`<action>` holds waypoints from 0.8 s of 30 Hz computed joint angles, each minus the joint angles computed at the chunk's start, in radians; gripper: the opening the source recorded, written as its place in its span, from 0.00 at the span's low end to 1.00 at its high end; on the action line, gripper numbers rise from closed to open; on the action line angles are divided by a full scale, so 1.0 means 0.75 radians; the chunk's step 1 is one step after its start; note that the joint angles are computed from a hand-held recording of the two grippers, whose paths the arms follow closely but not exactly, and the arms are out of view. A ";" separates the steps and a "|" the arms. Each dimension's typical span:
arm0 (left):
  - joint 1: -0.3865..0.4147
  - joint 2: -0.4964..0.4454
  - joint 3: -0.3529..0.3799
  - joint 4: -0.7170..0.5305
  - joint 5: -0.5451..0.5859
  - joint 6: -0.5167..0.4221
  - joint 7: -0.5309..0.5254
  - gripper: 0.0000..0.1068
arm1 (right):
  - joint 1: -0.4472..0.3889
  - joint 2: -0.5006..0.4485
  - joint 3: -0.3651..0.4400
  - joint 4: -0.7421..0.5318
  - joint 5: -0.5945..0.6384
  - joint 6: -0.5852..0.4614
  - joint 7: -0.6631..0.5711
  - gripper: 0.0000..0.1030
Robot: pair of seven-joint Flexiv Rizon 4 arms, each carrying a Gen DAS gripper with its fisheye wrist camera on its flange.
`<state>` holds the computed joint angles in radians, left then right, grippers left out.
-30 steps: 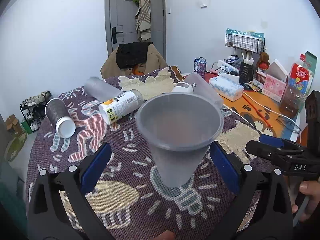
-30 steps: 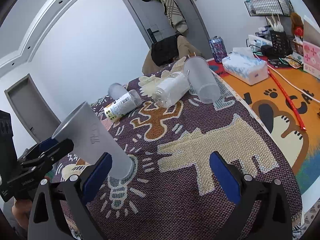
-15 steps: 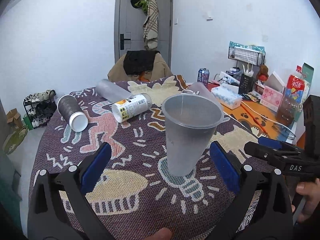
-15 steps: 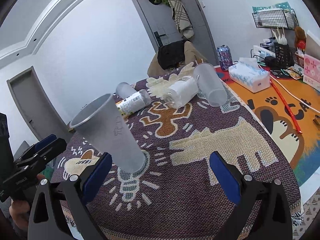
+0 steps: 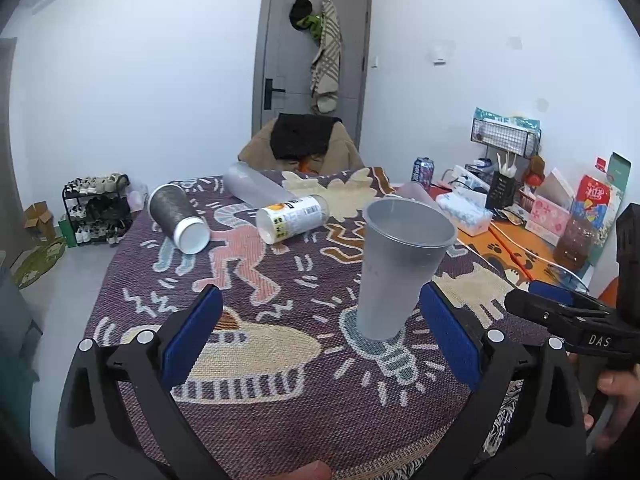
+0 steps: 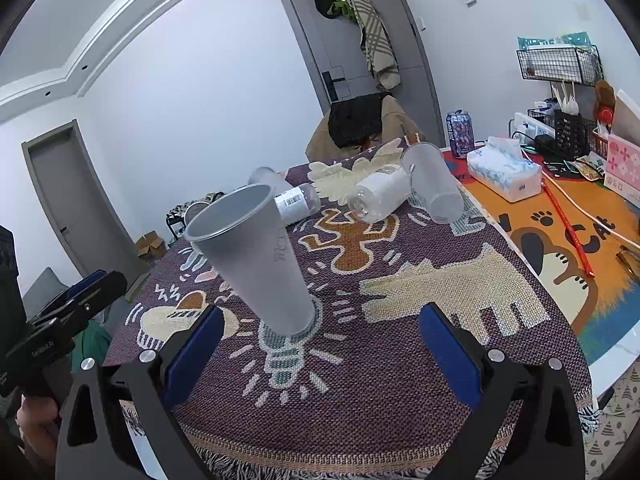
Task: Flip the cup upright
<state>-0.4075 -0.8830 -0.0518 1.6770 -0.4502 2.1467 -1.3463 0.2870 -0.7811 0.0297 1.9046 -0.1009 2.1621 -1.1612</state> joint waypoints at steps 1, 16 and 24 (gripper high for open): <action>-0.003 0.003 0.003 0.006 -0.004 0.010 -0.003 0.92 | 0.010 0.005 -0.005 0.008 0.009 0.005 -0.005 0.93; -0.016 0.033 0.003 0.071 -0.039 0.081 0.002 0.92 | 0.060 0.033 -0.025 0.048 0.079 0.035 -0.065 0.93; -0.030 0.028 0.007 0.062 -0.065 0.079 0.028 0.92 | 0.058 0.034 -0.025 0.052 0.091 0.036 -0.070 0.93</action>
<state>-0.4301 -0.8617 -0.0469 1.7233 -0.4989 2.2056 -1.3255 0.3306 -0.7555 0.0113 1.9434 -0.0326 2.1894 -1.2137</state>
